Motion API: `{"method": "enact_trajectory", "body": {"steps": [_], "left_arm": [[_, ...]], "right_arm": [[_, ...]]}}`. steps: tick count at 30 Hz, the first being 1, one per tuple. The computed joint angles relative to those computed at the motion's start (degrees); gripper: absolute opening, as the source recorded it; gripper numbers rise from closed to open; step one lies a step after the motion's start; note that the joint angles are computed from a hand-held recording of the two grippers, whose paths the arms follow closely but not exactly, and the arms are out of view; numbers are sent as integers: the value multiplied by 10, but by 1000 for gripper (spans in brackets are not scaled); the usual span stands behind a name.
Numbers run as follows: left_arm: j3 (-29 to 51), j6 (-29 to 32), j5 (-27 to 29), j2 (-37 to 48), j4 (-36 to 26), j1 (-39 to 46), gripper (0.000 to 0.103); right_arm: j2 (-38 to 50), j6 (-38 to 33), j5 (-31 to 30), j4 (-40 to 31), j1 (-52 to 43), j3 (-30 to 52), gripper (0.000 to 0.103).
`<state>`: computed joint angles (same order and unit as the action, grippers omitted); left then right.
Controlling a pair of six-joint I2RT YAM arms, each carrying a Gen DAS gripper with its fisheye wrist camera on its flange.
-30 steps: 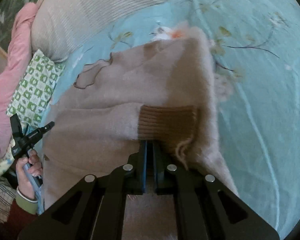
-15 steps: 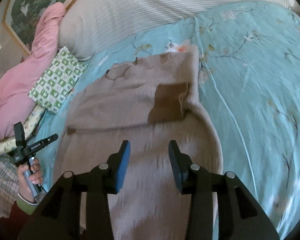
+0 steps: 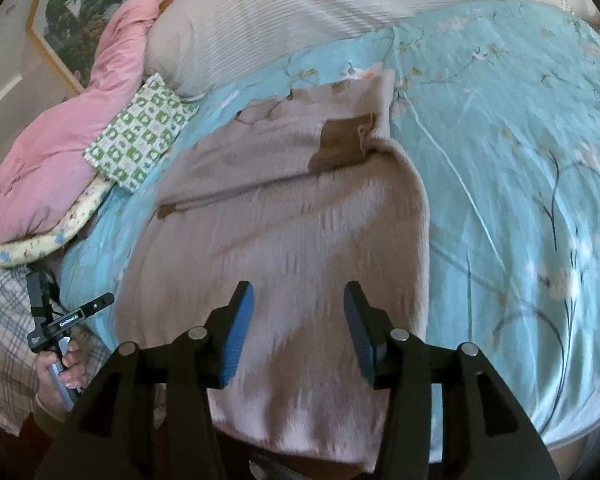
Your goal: Fold small clothes
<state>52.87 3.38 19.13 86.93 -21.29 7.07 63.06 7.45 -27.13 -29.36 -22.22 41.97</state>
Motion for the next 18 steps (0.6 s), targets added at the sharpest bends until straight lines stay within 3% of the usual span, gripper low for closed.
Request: {"method": "enact_trajectory", "body": {"steps": [7,12,18], "left_arm": [[-85,36,76,-21,-12,51,51],[-147,60,60,-23,28,29,52],[-159,68,90,12,57,34,50]], "right_arm": [[-85,-91,-74,-74,-76,-69,49],[-109,-176,-121,-145,-146,-92,51],[-97,-265,-101,-182,-186,-119,52]]}}
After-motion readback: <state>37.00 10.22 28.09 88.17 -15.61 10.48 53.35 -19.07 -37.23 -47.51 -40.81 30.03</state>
